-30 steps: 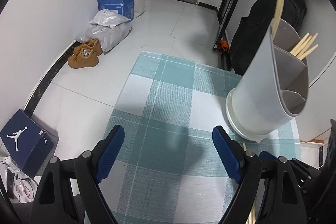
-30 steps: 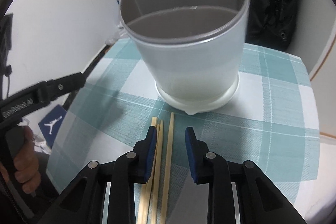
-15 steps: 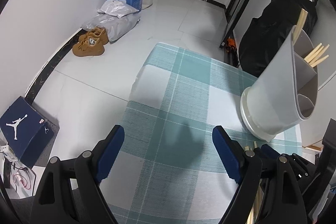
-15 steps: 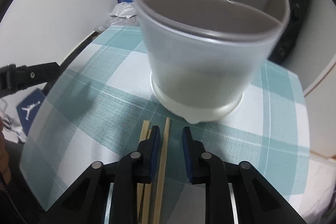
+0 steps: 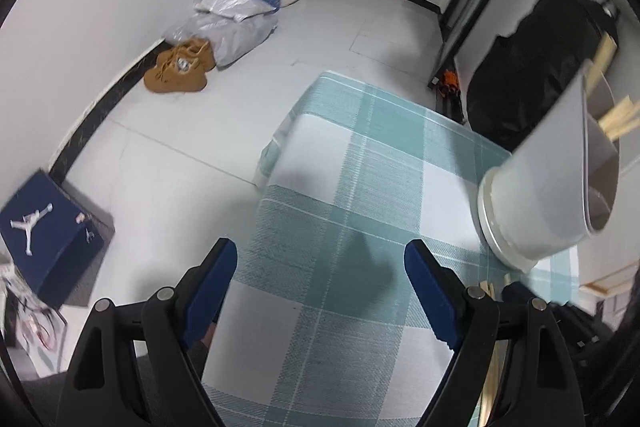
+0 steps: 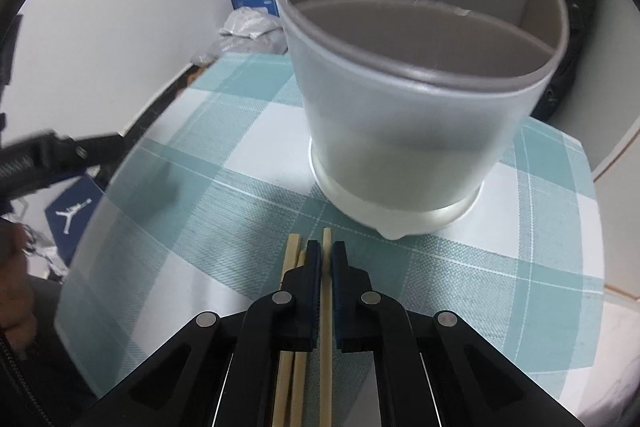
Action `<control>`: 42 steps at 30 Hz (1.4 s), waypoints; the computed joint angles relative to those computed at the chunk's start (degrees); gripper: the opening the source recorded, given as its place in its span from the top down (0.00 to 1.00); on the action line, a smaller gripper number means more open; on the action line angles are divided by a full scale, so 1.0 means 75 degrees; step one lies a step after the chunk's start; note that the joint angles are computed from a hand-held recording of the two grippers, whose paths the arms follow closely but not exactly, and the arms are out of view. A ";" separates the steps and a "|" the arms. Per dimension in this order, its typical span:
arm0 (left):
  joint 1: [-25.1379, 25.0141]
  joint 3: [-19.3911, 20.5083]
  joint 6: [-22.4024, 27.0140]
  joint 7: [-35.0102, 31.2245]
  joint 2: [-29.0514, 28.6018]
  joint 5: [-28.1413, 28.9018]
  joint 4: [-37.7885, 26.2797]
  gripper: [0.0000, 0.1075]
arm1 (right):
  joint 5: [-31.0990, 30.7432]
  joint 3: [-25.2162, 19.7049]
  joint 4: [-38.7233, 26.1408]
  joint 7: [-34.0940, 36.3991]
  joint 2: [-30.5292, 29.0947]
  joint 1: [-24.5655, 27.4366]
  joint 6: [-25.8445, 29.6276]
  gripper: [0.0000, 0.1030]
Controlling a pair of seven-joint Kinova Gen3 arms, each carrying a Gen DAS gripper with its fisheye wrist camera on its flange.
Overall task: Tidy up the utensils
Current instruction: 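Lower the right tool to the chopstick pile and grasp a chopstick, then lift the chopstick with the right tool while the left tool grasps another chopstick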
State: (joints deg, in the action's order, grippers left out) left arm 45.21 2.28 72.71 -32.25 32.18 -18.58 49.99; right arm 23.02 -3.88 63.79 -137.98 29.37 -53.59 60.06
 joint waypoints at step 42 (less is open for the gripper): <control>0.0891 -0.0531 0.3320 -0.1922 0.2605 0.0942 -0.4821 0.23 | 0.2712 -0.1697 0.4761 -0.5972 -0.3872 0.1913 -0.3277 0.96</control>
